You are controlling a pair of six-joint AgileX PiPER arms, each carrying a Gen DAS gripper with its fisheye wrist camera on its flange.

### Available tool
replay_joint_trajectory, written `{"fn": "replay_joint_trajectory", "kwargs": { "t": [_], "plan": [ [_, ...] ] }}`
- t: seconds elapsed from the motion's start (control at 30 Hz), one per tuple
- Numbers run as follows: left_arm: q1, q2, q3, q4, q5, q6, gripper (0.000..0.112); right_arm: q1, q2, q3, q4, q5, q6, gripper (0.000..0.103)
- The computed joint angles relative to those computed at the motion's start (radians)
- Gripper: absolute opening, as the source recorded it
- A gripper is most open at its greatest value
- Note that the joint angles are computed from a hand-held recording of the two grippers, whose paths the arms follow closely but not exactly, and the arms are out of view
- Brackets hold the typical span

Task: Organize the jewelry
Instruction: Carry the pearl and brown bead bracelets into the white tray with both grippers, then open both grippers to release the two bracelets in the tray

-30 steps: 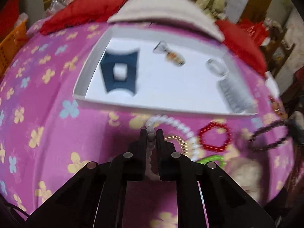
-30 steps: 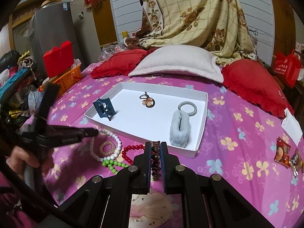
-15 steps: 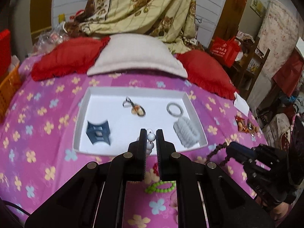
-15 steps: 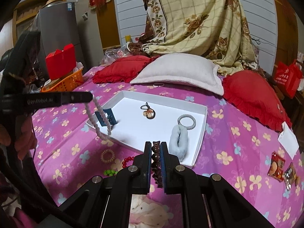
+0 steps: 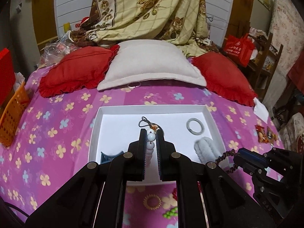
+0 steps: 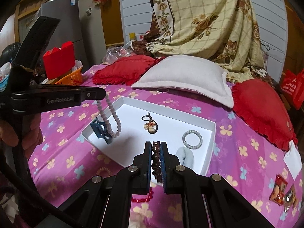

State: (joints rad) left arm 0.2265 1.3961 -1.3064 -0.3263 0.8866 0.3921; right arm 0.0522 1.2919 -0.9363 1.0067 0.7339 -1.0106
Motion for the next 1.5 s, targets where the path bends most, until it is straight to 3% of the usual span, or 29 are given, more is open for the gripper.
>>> {"fn": "replay_joint_trajectory", "kwargs": {
  "t": [0.4, 0.7, 1.1, 1.13, 1.2, 1.23, 1.27, 1.33, 1.5],
  "plan": [
    [-0.043, 0.231, -0.154, 0.119, -0.038, -0.099, 0.008, 0.142, 0.266, -0.185, -0.073, -0.054, 0.084, 0.008],
    [-0.024, 0.416, -0.323, 0.204, -0.011, -0.160, 0.008, 0.160, 0.535, -0.454, -0.250, -0.081, 0.257, 0.008],
    [-0.012, 0.522, -0.403, 0.288, 0.001, -0.225, 0.010, 0.150, 0.751, -0.705, -0.316, -0.023, 0.425, 0.008],
    [-0.007, 0.519, -0.394, 0.280, -0.008, -0.227, 0.015, 0.144, 0.751, -0.707, -0.303, -0.016, 0.418, 0.009],
    [-0.007, 0.511, -0.382, 0.292, -0.021, -0.244, 0.027, 0.137, 0.737, -0.690, -0.298, -0.031, 0.420, 0.024],
    [-0.006, 0.506, -0.380, 0.291, -0.024, -0.248, 0.034, 0.132, 0.727, -0.673, -0.288, -0.040, 0.418, 0.039],
    [-0.003, 0.501, -0.377, 0.279, -0.026, -0.243, 0.037, 0.124, 0.714, -0.652, -0.261, -0.049, 0.402, 0.043],
    [0.005, 0.483, -0.367, 0.250, -0.030, -0.235, 0.046, 0.108, 0.686, -0.609, -0.213, -0.053, 0.370, 0.043],
    [0.002, 0.417, -0.302, 0.234, -0.052, -0.216, 0.047, 0.092, 0.608, -0.513, -0.176, -0.056, 0.324, 0.043]
  ]
}}
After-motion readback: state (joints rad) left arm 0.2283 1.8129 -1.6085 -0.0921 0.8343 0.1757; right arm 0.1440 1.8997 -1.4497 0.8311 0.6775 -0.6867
